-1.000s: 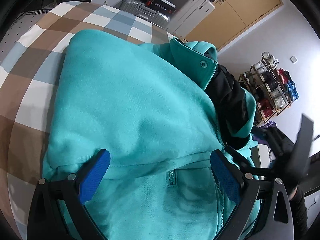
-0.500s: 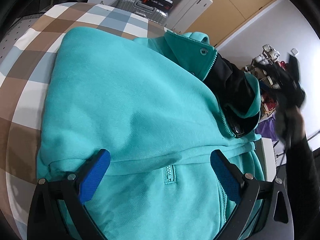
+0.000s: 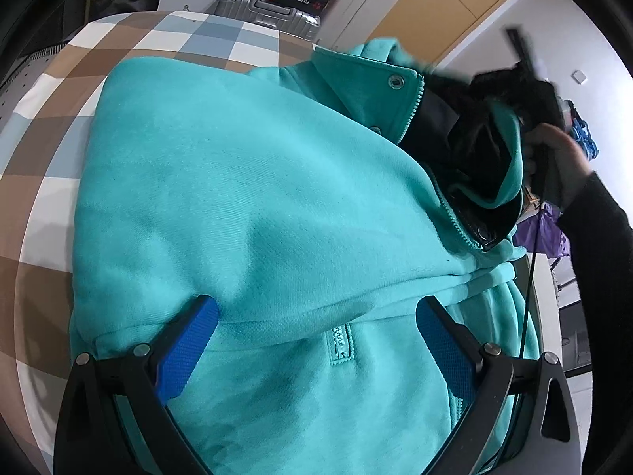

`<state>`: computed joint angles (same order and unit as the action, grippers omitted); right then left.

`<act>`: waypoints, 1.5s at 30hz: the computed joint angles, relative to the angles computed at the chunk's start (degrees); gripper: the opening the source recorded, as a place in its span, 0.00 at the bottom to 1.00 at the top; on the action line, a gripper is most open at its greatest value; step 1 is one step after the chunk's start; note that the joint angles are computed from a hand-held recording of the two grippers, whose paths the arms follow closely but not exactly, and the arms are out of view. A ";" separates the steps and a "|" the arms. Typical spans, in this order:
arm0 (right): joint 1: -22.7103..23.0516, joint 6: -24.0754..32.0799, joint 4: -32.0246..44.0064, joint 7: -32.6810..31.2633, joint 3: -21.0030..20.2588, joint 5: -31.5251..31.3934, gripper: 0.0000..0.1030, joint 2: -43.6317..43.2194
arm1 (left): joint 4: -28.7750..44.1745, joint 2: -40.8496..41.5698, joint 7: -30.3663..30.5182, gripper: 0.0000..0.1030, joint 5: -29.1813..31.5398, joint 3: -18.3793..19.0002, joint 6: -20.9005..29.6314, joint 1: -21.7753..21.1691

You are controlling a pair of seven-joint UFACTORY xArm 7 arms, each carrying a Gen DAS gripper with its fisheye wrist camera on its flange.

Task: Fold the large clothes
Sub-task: 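Grasp the hood rim with the right tool and lift it up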

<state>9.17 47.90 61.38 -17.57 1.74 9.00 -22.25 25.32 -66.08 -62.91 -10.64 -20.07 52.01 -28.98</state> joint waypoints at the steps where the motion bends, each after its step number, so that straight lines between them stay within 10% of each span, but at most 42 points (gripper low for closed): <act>1: 1.04 -5.97 -2.91 -3.36 0.80 -1.02 0.10 -4.31 | -0.11 -0.48 -0.37 0.95 -0.10 0.00 -0.10 0.07; 7: 9.13 -25.81 -15.19 -17.18 3.15 -7.65 0.10 -23.69 | 0.81 -3.36 0.38 0.95 1.60 -0.58 -1.08 0.98; 12: 18.04 -29.01 -25.37 -23.57 0.28 -7.24 0.09 -40.48 | 3.21 -9.76 1.26 0.95 6.02 -1.87 1.35 4.19; 22: 22.42 -11.39 -41.88 -24.12 0.22 -1.78 0.08 -75.90 | 11.19 -5.99 10.29 0.95 12.42 -3.16 4.45 13.53; 33: 19.10 -0.39 -43.38 -22.30 -2.93 2.35 0.08 -83.60 | 17.39 10.71 26.92 0.95 15.43 -2.09 -2.11 11.04; 34: 18.67 0.75 -43.43 -22.36 -3.11 2.52 0.08 -84.32 | 17.48 11.18 27.97 0.93 15.94 -2.15 -2.26 10.96; 35: 18.09 1.81 -43.43 -22.61 -3.35 2.44 0.08 -84.78 | 17.35 10.62 28.67 0.69 16.05 -1.95 -1.87 10.57; 37: 17.07 4.32 -43.60 -22.93 -4.37 2.56 0.09 -85.78 | 19.04 12.41 30.89 0.01 15.65 -1.10 0.81 10.02; 41: 15.80 6.37 -43.66 -23.20 -5.52 4.18 0.15 -84.63 | 21.52 13.96 31.21 0.01 15.72 -1.56 2.77 11.30; 43: 13.62 5.63 -44.93 -22.32 -5.16 4.53 0.51 -85.04 | 22.62 13.78 29.29 0.01 16.23 -2.46 3.34 13.05; 45: 11.63 4.63 -45.82 -20.54 -5.44 5.00 0.60 -84.28 | 22.36 12.72 27.32 0.01 16.21 -2.41 1.91 14.05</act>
